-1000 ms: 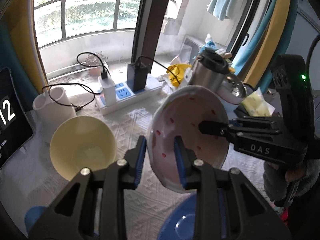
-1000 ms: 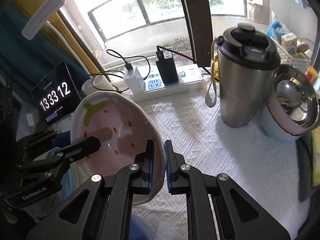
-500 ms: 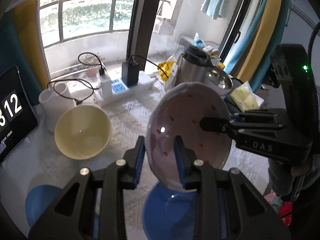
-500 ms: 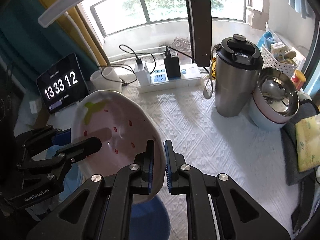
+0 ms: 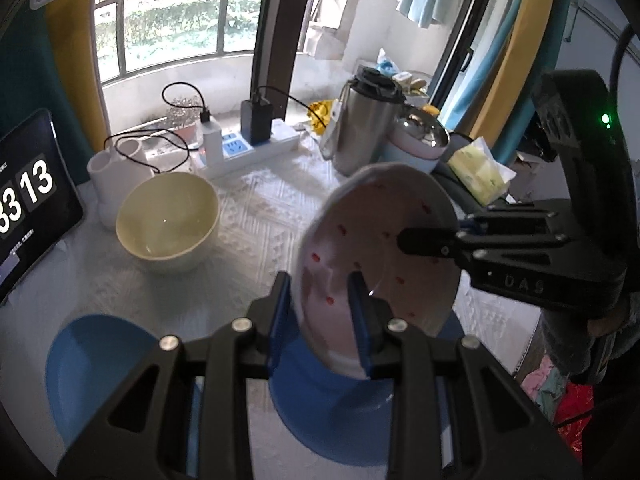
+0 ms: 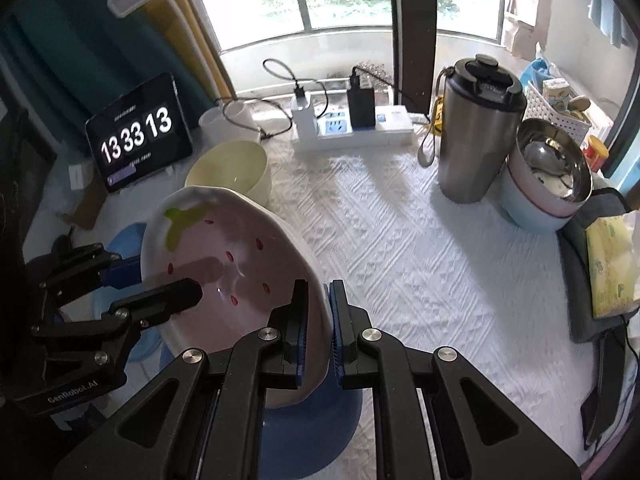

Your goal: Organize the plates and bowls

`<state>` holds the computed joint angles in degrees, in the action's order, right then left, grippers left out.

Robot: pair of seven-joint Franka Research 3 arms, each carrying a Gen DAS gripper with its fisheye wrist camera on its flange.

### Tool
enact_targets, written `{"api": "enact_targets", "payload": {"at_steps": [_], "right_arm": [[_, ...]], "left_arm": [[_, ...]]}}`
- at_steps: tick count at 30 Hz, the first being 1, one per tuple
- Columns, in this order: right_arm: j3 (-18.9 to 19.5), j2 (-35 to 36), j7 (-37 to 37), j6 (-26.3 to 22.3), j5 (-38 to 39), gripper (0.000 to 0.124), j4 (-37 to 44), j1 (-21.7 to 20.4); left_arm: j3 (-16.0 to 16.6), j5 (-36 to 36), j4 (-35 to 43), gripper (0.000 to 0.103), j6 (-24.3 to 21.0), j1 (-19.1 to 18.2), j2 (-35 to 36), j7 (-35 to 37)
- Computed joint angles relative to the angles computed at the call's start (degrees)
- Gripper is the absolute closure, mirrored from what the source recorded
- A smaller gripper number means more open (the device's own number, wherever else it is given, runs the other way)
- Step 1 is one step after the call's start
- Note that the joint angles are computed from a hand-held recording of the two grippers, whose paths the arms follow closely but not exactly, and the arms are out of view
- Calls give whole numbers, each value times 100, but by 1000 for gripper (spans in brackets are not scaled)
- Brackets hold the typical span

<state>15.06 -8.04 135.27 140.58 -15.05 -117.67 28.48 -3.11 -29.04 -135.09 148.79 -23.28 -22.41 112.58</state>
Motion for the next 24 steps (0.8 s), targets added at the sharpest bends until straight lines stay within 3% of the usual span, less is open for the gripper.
{"api": "enact_targets", "payload": {"at_steps": [24], "right_arm": [[50,-27,-351,-74,693,110,-472,231]], "left_arm": [[-147,956,-784,73,-371,-144,-465,-293]]}}
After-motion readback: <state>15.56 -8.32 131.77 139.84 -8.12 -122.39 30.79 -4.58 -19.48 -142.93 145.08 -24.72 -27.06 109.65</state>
